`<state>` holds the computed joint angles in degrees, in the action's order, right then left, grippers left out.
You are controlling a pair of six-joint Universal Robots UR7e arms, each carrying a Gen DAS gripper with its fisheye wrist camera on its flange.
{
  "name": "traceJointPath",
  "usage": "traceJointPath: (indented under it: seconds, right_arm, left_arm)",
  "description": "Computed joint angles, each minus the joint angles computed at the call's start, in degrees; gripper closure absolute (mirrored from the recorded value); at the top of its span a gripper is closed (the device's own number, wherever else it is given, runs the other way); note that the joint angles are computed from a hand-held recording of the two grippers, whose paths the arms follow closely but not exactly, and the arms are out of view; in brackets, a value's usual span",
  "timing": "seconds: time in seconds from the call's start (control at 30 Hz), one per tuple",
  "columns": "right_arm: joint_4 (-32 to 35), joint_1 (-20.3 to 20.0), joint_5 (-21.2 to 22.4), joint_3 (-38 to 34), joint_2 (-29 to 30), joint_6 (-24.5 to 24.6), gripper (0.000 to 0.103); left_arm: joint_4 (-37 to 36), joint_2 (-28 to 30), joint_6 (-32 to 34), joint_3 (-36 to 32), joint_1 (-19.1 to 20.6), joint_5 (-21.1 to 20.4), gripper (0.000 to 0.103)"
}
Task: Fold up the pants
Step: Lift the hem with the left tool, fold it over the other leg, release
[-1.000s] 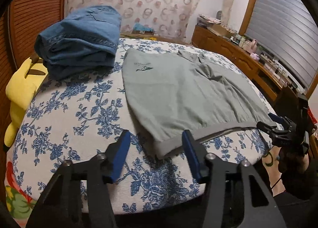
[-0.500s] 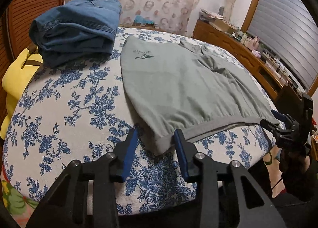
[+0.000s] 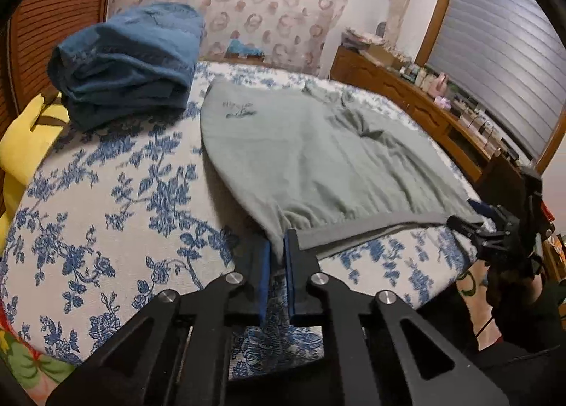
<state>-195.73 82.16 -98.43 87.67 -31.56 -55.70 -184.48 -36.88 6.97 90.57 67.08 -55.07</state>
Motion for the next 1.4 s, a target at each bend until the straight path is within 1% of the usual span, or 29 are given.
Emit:
traceJointPath:
  seconds: [0.2, 0.33, 0.43, 0.57, 0.67, 0.77, 0.97, 1.07, 1.13, 1.23, 1.4]
  right_arm:
    - [0.65, 0.03, -0.25, -0.05, -0.14, -0.02, 0.0]
    - [1.19, 0.64, -1.87, -0.31, -0.38, 0.12, 0.0]
    - [0.16, 0.78, -1.38, 0.33, -0.99, -0.37, 0.002]
    - [-0.01, 0.67, -0.59, 0.52, -1.46, 0.91, 0.005]
    - [0.61, 0.59, -0.29, 0.35, -1.55, 1.65, 0.009]
    - [1.45, 0.55, 0.1, 0.3, -1.77, 2.04, 0.013]
    - [2.69, 0.05, 0.86, -0.05, -2.02, 1.96, 0.019]
    - [3.23, -0.28, 1.17, -0.37, -2.11, 2.35, 0.024]
    - [3.72, -0.49, 1.29, -0.56, -2.19, 2.81, 0.031]
    - [4.35, -0.41, 0.74, -0.81, -2.4, 2.81, 0.034]
    - [3.25, -0.29, 0.68, -0.26, -3.26, 2.8, 0.036]
  left_arm:
    - [-2.05, -0.49, 1.28, 0.23, -0.57, -1.59, 0.096]
    - [-1.6, -0.65, 1.51, -0.5, -0.78, -2.67, 0.096]
    - [-1.23, -0.29, 2.42, -1.58, -1.13, -3.15, 0.096]
    - [-0.35, 0.78, 4.09, -4.07, -1.51, -4.13, 0.096]
    - [1.4, 1.92, 5.4, -6.57, -1.72, -5.0, 0.096]
    - [5.2, 3.37, 5.77, -9.73, -1.57, -5.71, 0.096]
    - [8.45, 5.61, 7.39, -13.98, -2.08, -6.67, 0.096]
    - [10.5, 6.73, 8.32, -16.08, -2.53, -7.42, 0.096]
    - [12.16, 7.53, 9.01, -17.68, -2.89, -8.05, 0.096]
    - [14.53, 8.74, 9.39, -20.43, -3.4, -9.72, 0.096]
    - [17.69, 10.87, 10.84, -24.75, -4.33, -11.83, 0.096]
